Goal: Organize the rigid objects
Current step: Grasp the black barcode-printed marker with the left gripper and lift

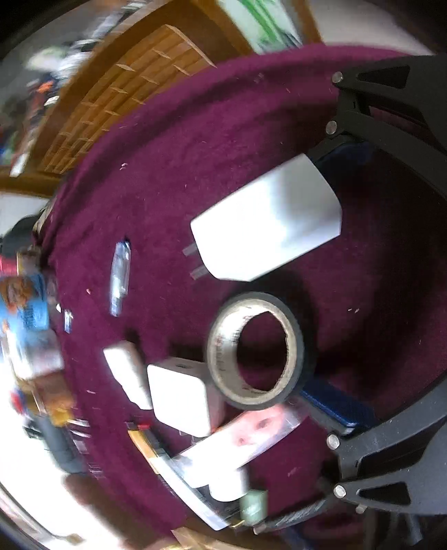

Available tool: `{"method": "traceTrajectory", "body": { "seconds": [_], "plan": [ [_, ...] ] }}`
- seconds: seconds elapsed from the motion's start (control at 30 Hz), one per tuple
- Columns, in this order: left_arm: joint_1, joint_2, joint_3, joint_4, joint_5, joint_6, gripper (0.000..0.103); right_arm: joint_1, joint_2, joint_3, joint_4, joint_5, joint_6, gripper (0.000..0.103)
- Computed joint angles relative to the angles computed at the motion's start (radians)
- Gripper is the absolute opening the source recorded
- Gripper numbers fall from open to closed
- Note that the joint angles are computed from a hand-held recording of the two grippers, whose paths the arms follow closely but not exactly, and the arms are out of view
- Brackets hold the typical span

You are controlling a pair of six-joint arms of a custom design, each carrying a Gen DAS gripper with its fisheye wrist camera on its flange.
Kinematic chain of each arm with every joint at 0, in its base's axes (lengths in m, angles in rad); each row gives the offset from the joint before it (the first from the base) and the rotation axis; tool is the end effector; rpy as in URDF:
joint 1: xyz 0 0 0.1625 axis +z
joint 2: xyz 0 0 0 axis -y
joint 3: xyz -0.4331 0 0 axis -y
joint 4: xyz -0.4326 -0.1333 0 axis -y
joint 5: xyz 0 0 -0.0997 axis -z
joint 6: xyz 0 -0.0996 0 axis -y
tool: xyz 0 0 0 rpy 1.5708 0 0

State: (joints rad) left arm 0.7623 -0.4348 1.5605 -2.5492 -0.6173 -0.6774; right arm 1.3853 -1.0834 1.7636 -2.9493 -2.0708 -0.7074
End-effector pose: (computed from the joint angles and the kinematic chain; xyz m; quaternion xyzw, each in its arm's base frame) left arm -0.3359 -0.6173 -0.1172 0.0917 0.8820 -0.2614 0.3813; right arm -0.0398 -0.6760 0.2702 0.1531 -0.9015 0.1986 0.3528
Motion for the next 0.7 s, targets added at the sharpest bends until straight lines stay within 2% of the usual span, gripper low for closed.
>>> {"method": "traceTrajectory", "body": {
  "seconds": [0.1, 0.17, 0.23, 0.33, 0.4, 0.43, 0.47, 0.53, 0.63, 0.7],
  "plan": [
    [0.0, 0.001, 0.001, -0.006, -0.003, 0.0, 0.102, 0.002, -0.01, 0.01, 0.012, -0.014, 0.035, 0.1],
    [-0.001, -0.001, 0.001, -0.003, -0.005, -0.003, 0.102, 0.005, -0.036, 0.033, 0.001, -0.011, 0.051, 0.092],
    [-0.001, -0.002, 0.002, -0.002, -0.004, -0.004, 0.102, 0.011, -0.078, 0.082, -0.081, 0.027, 0.031, 0.092],
    [-0.001, -0.005, 0.005, -0.006, -0.011, 0.005, 0.101, 0.018, -0.163, 0.2, -0.333, 0.197, -0.054, 0.093],
    [-0.009, -0.029, 0.041, -0.061, -0.036, 0.035, 0.095, -0.001, -0.191, 0.27, -0.514, 0.346, -0.084, 0.098],
    [-0.017, -0.041, 0.065, -0.108, -0.038, 0.059, 0.094, -0.005, -0.183, 0.278, -0.563, 0.372, -0.095, 0.102],
    [-0.031, -0.057, 0.098, -0.164, -0.029, 0.091, 0.094, -0.001, -0.159, 0.264, -0.587, 0.356, -0.114, 0.102],
    [-0.055, -0.082, 0.144, -0.224, 0.008, 0.14, 0.094, 0.008, -0.113, 0.224, -0.573, 0.286, -0.109, 0.1],
    [-0.065, -0.125, 0.194, -0.29, -0.001, 0.234, 0.094, -0.029, -0.089, 0.187, -0.496, 0.308, -0.013, 0.094],
    [-0.064, -0.142, 0.211, -0.327, -0.013, 0.308, 0.09, -0.064, -0.078, 0.171, -0.46, 0.343, 0.053, 0.093]
  ]
}}
